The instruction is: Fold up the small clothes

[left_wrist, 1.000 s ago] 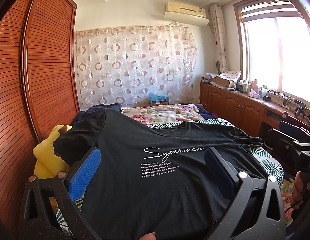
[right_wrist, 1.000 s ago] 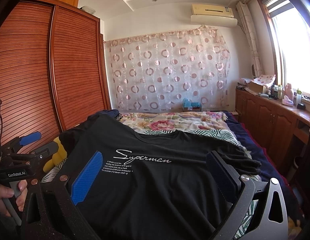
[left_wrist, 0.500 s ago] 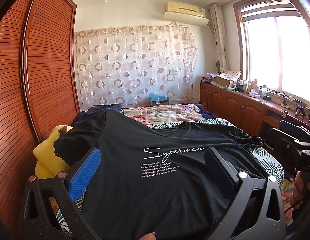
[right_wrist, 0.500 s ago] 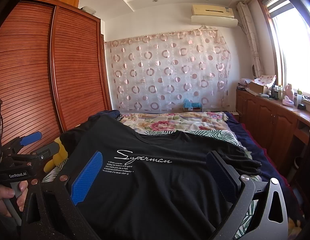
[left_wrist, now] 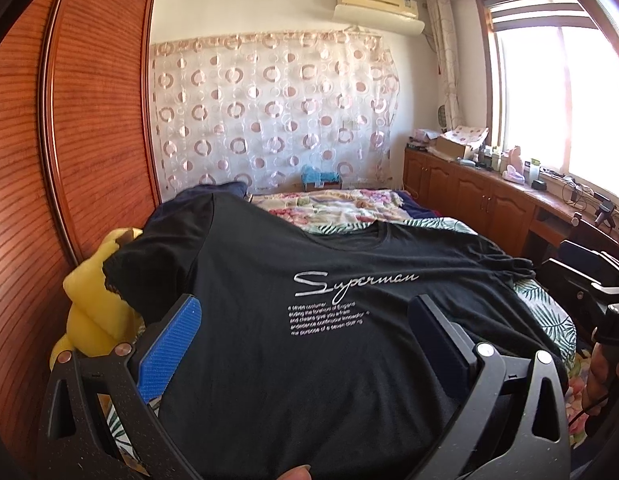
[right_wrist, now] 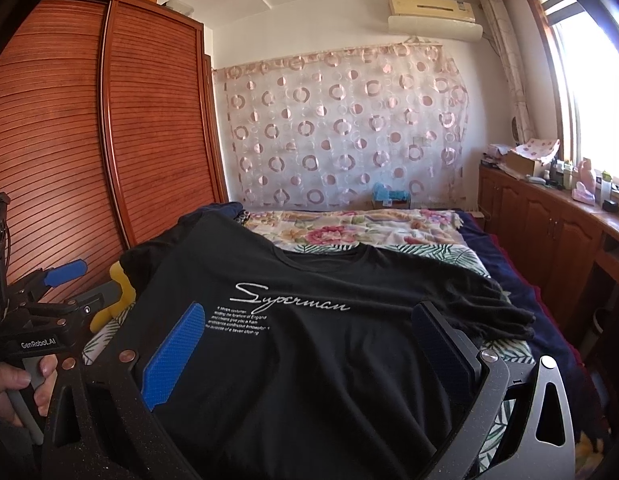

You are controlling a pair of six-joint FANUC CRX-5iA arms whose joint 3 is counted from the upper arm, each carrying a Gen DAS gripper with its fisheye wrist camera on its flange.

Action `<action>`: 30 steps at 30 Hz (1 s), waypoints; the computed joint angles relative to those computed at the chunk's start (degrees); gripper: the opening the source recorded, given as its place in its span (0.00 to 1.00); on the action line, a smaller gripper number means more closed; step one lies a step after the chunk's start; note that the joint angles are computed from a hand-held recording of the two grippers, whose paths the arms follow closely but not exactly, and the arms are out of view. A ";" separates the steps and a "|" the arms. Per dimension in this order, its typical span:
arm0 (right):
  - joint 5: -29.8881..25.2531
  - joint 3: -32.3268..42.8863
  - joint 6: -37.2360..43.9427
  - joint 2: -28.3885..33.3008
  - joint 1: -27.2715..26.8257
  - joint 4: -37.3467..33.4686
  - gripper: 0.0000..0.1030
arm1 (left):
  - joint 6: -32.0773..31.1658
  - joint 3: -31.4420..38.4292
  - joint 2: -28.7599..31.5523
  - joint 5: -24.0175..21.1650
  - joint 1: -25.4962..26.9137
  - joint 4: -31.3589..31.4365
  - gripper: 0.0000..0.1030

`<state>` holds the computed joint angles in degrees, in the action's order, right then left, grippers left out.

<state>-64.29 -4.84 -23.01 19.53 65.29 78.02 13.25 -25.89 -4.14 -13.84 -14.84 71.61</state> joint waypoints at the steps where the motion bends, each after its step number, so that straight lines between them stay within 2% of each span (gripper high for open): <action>1: 0.64 0.07 0.49 -0.11 -0.36 -0.30 1.00 | 2.23 0.68 0.55 -1.10 1.11 -2.36 1.00; 9: 7.87 2.26 7.97 0.67 -3.62 -3.07 0.99 | 9.56 4.95 5.29 -4.88 6.40 -11.35 1.00; 13: 11.02 2.35 10.27 0.45 -5.20 -3.14 0.98 | 8.80 7.03 7.50 -5.98 8.39 -11.54 1.00; 20: 19.69 1.19 13.48 -0.51 -9.86 -4.68 0.97 | 8.51 12.83 12.64 -8.49 12.66 -12.10 0.99; 24: 22.71 2.44 17.13 0.09 -11.90 -6.92 0.97 | 12.38 18.87 16.75 -13.77 15.91 -15.27 0.87; 30: 26.56 6.27 23.56 2.01 -14.74 -11.70 0.97 | 23.86 31.95 24.57 -19.39 19.06 -24.25 0.70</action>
